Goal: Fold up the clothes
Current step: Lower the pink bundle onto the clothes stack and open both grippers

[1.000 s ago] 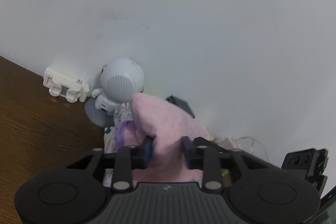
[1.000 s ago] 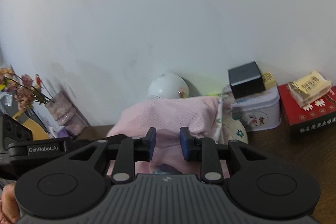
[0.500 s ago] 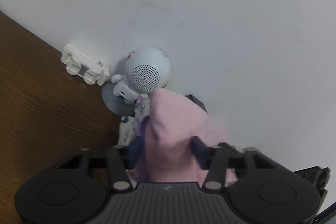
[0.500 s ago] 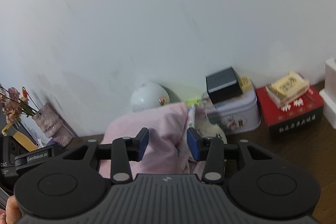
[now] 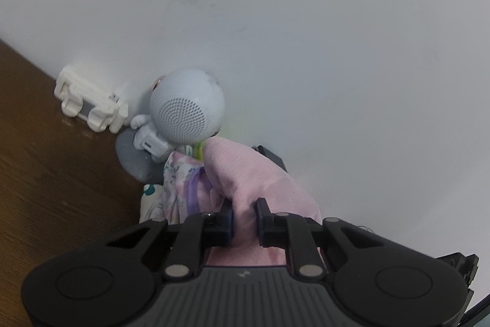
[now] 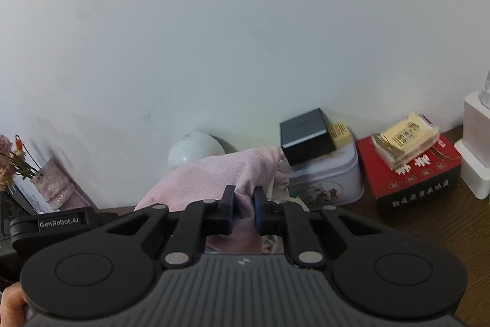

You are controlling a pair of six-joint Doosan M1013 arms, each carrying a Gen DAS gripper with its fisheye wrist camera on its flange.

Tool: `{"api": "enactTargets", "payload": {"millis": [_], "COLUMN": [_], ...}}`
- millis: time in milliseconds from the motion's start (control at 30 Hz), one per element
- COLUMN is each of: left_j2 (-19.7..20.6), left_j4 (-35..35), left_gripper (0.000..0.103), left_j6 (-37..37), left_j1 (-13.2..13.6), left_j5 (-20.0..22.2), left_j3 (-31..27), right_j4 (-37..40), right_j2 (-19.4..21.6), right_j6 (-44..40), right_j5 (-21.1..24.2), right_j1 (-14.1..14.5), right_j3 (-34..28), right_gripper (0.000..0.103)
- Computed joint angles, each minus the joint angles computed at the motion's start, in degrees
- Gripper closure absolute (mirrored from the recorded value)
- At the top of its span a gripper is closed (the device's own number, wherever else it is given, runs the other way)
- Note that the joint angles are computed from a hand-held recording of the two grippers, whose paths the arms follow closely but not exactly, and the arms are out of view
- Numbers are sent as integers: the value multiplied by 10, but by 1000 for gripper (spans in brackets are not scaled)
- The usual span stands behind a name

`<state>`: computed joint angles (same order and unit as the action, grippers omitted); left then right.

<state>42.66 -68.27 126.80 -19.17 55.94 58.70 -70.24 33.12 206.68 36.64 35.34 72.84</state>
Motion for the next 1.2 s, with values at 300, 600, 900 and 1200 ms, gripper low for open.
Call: {"api": "enactTargets", "payload": {"millis": [300,600,900,1200], "left_j2": [-50,-50,-53,-67], "left_j4": [-53,78,-29,64], "left_gripper": [49,89,66,73], "left_j6": [182,127,228,239], "left_j1": [4,-29,0,-9], "left_j5": [-85,-102,-75,-37], "left_j3": [56,40,56,59], "right_j4": [-107,98,67,181], "right_j2": [-20,46,18,46], "right_j6": [91,-265,-184,-273], "right_j5": [45,99,57,83], "right_j1": [14,25,22,-2], "right_j3": [20,-115,-74,-133], "right_gripper": [64,80,79,78]}}
